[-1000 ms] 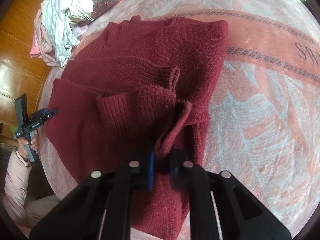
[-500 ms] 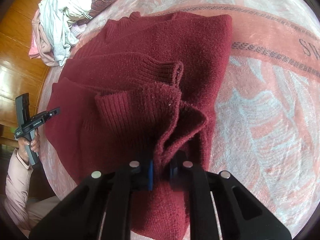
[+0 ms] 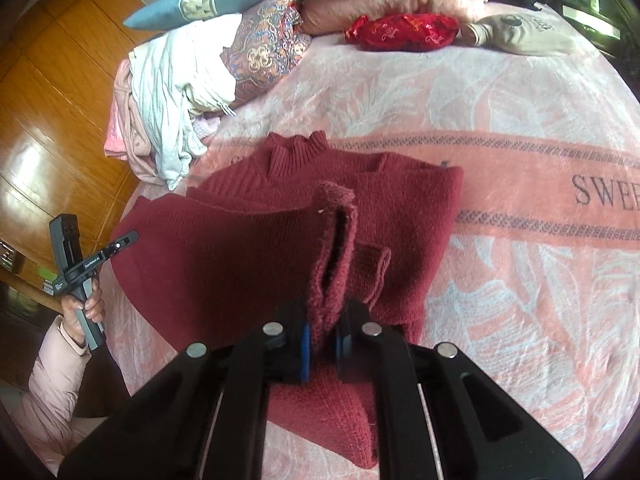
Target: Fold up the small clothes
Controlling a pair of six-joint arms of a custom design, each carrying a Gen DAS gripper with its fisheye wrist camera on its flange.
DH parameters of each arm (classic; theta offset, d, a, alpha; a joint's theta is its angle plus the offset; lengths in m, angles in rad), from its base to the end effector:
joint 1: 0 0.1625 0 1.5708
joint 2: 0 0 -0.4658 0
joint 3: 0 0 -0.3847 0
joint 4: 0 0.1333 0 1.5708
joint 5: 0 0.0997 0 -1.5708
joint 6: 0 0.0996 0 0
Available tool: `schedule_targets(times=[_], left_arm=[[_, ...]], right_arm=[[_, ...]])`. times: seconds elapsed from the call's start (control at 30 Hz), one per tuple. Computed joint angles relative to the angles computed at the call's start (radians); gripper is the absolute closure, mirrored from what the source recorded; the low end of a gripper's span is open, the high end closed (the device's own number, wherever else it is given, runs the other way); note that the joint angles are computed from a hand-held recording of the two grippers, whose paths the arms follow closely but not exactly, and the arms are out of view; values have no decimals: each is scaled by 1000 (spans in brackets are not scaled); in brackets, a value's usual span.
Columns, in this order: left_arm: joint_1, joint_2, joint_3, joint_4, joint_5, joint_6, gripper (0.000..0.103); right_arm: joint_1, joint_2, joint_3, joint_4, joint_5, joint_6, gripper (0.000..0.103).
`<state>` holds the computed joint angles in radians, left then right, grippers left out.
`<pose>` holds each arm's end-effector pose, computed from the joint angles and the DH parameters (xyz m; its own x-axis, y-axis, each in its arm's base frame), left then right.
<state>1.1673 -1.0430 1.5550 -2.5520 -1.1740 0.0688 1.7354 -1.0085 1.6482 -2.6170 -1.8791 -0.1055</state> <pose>-0.1170 -0.7116 0.3396 -0.8906 0.2573 -0.3750 0.4124 0.8045 -0.4274 0.2141 -0.6599 0.2792 -0.9384 -0.1330 0.3188 -0.2507 0.8971 -0.3638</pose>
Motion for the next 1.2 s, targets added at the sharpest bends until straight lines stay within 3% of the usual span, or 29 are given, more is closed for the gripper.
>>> schedule_targets(times=[0.13, 0.23, 0.5, 0.73, 0.83, 0.93, 1.07, 1.13, 1.2], left_arm=[[-17, 41, -35, -120, 19, 61, 94], [-14, 101, -115, -142, 45, 94, 94], [36, 295, -363, -24, 165, 114, 94], [70, 367, -431, 117, 263, 77, 91], [73, 364, -427, 119, 268, 63, 82], [64, 359, -433, 155, 307, 41, 72], [48, 301, -399, 201, 292, 10, 35], [43, 256, -364, 226, 273, -12, 28], [41, 199, -311, 255, 258, -54, 22]], right_arm=[[3, 45, -90, -21, -15, -5, 96], [7, 115, -212, 7, -69, -16, 96], [-28, 324, -509, 116, -173, 22, 96], [-69, 412, -565, 180, -278, 87, 95], [-76, 413, -556, 179, -284, 105, 92], [-66, 406, -548, 180, -325, 125, 73], [-50, 345, -485, 197, -315, 132, 64], [-41, 288, -414, 183, -286, 127, 59], [-32, 235, -337, 177, -273, 122, 45]])
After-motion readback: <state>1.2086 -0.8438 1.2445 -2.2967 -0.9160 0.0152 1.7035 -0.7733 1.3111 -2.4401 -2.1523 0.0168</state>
